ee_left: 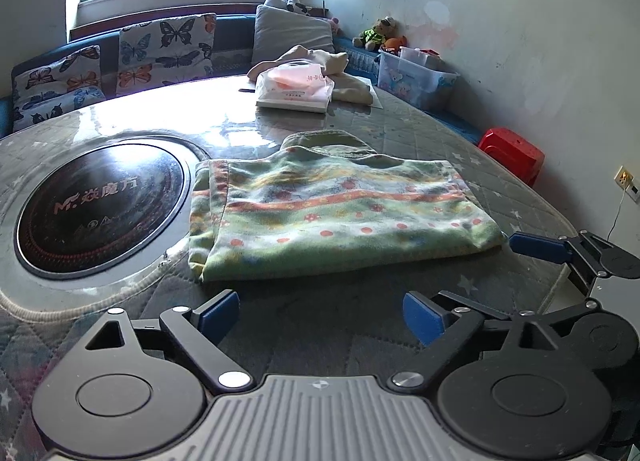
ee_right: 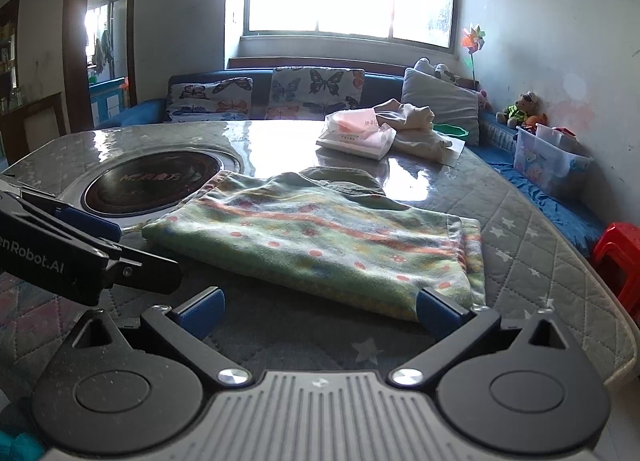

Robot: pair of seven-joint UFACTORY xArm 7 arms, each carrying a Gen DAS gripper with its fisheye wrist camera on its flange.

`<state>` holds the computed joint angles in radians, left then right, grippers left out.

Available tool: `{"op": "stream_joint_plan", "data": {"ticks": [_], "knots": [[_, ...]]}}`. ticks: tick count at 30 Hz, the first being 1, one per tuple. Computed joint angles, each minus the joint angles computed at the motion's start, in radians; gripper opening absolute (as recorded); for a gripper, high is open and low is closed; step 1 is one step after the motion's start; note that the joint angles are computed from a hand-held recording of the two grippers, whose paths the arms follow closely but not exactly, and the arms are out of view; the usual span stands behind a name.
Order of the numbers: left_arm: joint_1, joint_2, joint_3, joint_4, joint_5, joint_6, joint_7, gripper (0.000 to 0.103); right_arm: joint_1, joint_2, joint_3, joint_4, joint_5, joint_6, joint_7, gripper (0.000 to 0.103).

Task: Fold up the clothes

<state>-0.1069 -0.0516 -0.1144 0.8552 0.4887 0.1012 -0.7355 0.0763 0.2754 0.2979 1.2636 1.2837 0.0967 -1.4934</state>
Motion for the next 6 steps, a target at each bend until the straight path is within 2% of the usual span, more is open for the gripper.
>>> {"op": "stream_joint_plan", "data": {"ticks": [3, 6], "knots": [[0.004, -0.014, -0.003, -0.017, 0.005, -0.007, -0.012, 0.092, -0.002, -0.012, 0.004, -0.011, 0.032, -0.004, -0.03, 0.103], [0.022, -0.027, -0.019, -0.024, 0.055, -0.005, -0.055, 0.093, 0.005, -0.023, 0.002, -0.017, 0.088, -0.011, -0.09, 0.103]]}}
